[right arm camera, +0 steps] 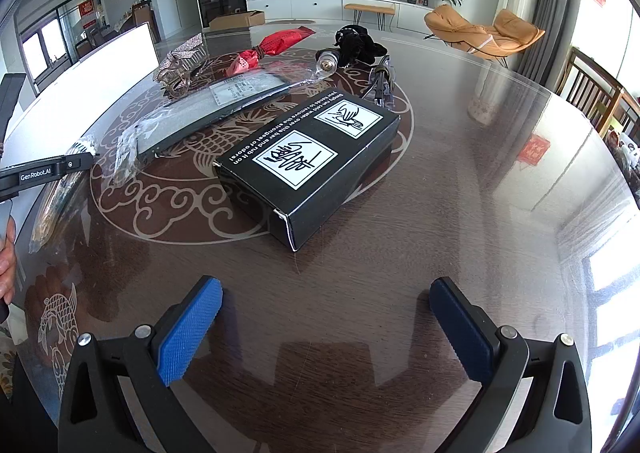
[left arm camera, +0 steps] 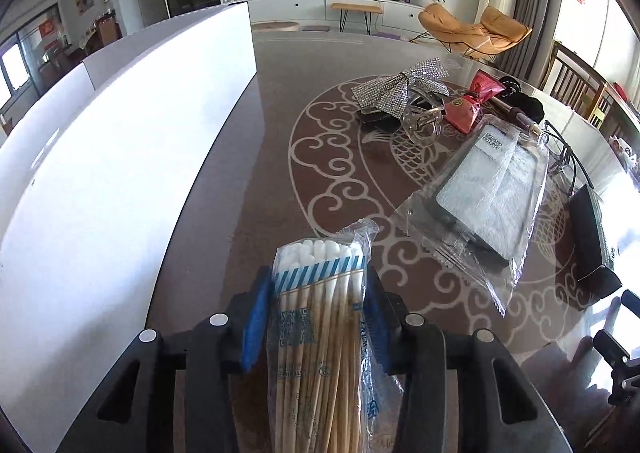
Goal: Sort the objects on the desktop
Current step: 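Lift the swab bag with the left tool while the right tool grasps the black soap box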
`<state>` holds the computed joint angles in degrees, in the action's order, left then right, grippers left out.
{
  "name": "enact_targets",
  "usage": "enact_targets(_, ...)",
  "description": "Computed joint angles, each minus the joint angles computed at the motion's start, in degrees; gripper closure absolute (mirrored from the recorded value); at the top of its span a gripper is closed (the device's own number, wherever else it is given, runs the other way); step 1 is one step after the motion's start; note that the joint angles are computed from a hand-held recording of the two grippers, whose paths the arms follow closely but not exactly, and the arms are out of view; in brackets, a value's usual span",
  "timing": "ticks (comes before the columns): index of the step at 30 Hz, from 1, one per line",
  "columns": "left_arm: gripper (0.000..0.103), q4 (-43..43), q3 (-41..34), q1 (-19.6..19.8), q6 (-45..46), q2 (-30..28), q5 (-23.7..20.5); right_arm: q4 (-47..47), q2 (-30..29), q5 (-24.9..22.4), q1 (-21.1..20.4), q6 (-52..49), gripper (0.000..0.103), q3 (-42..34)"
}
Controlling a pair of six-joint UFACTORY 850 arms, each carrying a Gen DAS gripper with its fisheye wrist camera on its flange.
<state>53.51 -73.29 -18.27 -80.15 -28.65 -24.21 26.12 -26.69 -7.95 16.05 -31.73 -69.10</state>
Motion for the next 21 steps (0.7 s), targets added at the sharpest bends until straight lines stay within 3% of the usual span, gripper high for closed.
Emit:
enact_targets(5, 0.055, 9.1, 2.1, -0.6, -9.6, 0.7, 0.6, 0.1, 0.0, 0.0, 0.0, -0.1, 0.0, 0.0)
enact_targets(7, 0.044, 13.0, 3.7, -0.9, -14.2, 1.5, 0.0, 0.2, 0.0, 0.0, 0.0, -0.2, 0.0, 0.0)
enact_targets(9, 0.03, 12.5, 4.0, -0.6, -14.3, 1.7, 1.2, 0.2, 0.0, 0.0, 0.0, -0.2, 0.0, 0.0)
enact_targets(13, 0.029, 12.7, 3.8, -0.4, -14.7, 1.5, 1.9, 0.3, 0.0, 0.0, 0.0, -0.3, 0.0, 0.0)
enact_targets(17, 0.017, 9.3, 2.7, -0.8, -9.7, 0.7, 0.7, 0.4, 0.0, 0.0, 0.0, -0.4, 0.0, 0.0)
enact_targets(21, 0.015, 9.0, 2.9, -0.5, -10.0, 0.9, 1.0, 2.3, 0.0, 0.0, -0.1, -2.2, 0.0, 0.0)
